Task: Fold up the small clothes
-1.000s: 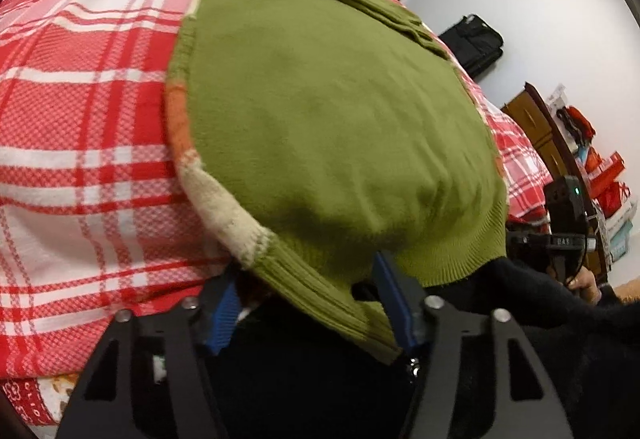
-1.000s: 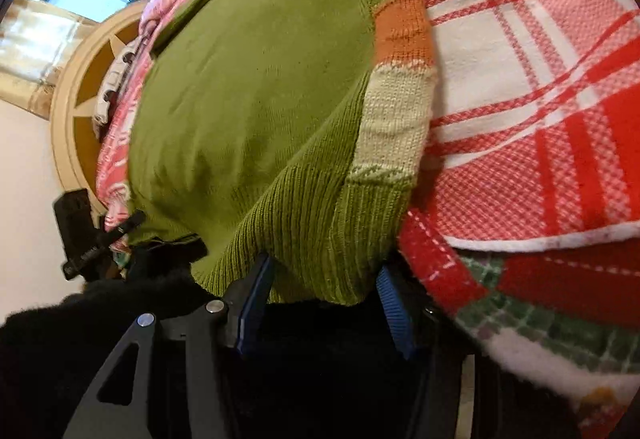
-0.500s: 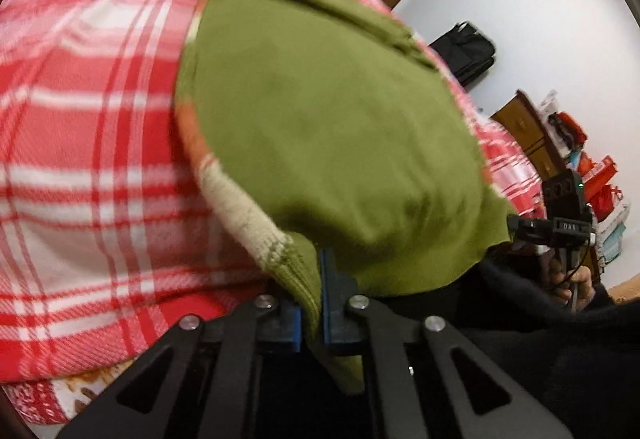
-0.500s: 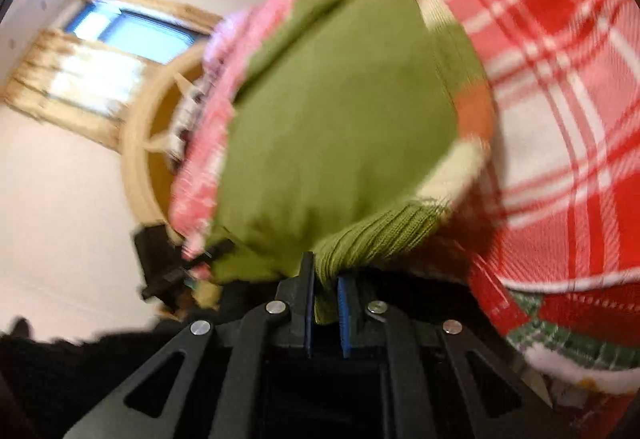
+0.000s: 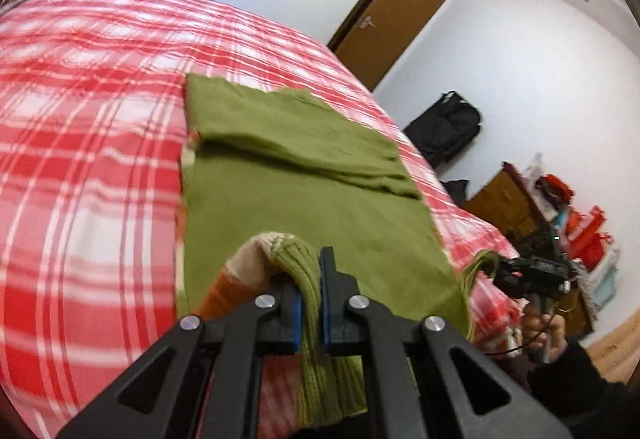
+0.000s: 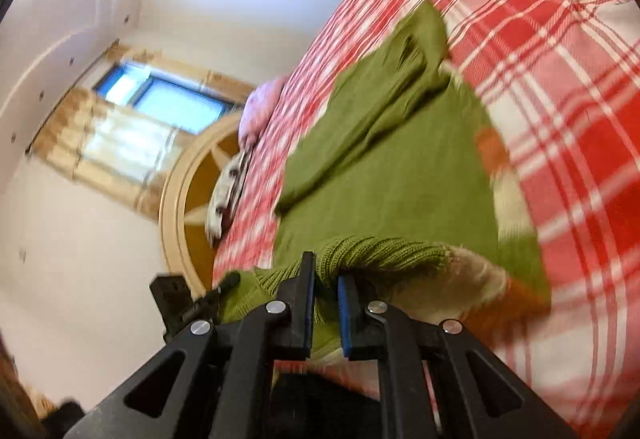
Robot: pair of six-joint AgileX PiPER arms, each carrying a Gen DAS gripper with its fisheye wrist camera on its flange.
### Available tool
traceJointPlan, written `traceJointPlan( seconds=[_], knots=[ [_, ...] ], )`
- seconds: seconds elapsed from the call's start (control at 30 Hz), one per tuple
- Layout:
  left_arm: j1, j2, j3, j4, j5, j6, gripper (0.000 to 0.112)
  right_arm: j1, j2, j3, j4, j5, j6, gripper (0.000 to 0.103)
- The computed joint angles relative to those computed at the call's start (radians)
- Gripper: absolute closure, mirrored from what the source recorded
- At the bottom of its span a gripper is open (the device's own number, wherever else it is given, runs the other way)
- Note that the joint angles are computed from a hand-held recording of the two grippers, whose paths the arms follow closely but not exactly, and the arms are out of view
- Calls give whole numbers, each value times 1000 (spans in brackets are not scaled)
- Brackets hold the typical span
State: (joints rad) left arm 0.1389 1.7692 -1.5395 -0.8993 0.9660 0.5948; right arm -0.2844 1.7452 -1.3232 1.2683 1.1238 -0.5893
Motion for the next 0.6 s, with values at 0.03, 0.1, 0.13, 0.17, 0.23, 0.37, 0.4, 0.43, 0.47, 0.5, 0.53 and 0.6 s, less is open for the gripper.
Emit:
traceJointPlan(
  seconds=[0.03, 0.1, 0.13, 0.17, 0.23, 0.37, 0.4, 0.43, 0.47, 0.5, 0.53, 0.6],
  knots=[
    [-22, 24, -26, 21, -18, -27, 106, 5, 23, -22, 8, -29, 13, 94],
    [-54, 94, -122, 109, -37, -114, 105, 13, 75, -70, 14, -85, 49, 94],
    [-67, 133, -175, 167, -40, -170, 105, 19, 100, -97, 1, -113, 70, 93],
    [-72, 163, -219, 212, -28, -221, 105, 29, 121, -123, -23, -145, 95, 93],
    [-67, 216, -302, 252, 20, -288, 102, 46, 153, -167, -67, -175, 140, 92],
    [-46, 282, -423, 260, 121, -316, 85, 55, 188, -230, -140, -157, 196, 83],
    [-49, 271, -419, 290, 111, -304, 71, 55, 190, -238, -138, -150, 199, 70],
    [-52, 254, -404, 314, 91, -297, 49, 52, 189, -238, -106, -144, 173, 53],
    [-49, 229, -372, 321, 57, -273, 40, 50, 183, -233, -83, -148, 151, 44],
    [-34, 208, -341, 299, 22, -229, 30, 45, 171, -221, -63, -155, 127, 34],
    [-21, 191, -317, 279, 5, -201, 28, 40, 149, -201, -37, -167, 100, 34],
    [7, 190, -319, 266, -1, -188, 28, 23, 121, -173, -2, -168, 66, 34]
  ],
)
